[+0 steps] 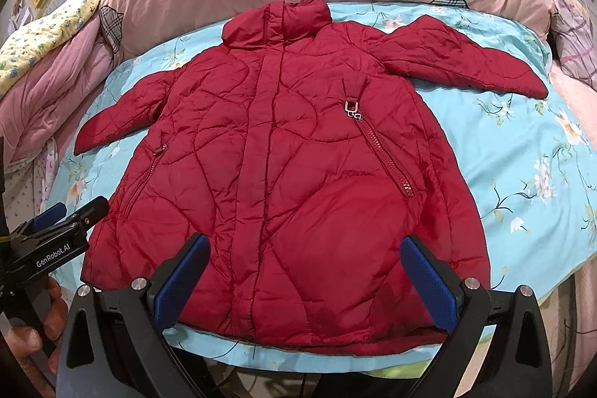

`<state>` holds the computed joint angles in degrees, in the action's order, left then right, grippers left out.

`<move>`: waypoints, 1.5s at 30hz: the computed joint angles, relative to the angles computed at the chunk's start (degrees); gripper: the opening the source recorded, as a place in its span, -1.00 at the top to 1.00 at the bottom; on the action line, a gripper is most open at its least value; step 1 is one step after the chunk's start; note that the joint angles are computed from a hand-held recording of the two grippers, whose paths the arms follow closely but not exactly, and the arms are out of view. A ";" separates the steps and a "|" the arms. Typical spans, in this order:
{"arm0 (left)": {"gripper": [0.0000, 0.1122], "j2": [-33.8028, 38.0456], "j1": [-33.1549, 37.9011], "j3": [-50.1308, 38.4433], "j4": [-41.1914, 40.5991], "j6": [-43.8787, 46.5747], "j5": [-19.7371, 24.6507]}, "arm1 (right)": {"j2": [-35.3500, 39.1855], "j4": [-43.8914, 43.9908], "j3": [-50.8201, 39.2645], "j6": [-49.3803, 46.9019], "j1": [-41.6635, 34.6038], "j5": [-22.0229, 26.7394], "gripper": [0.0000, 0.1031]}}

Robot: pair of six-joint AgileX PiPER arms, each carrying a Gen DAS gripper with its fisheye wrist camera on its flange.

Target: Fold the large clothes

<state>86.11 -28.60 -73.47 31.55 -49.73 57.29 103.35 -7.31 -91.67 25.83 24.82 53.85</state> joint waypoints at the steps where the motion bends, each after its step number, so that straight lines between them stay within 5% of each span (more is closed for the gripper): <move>1: -0.82 -0.07 0.05 0.08 -0.04 0.09 -0.12 | 0.06 0.17 -0.14 -0.17 -0.08 0.13 -0.98; 33: -0.82 4.78 4.11 -4.65 -6.48 5.76 -0.93 | 2.58 4.70 -3.14 -5.24 -5.05 -0.24 -0.98; 45: -0.82 7.87 10.76 -6.94 -10.22 10.43 -9.64 | 6.63 18.14 -9.30 -10.69 -20.29 -1.09 -0.98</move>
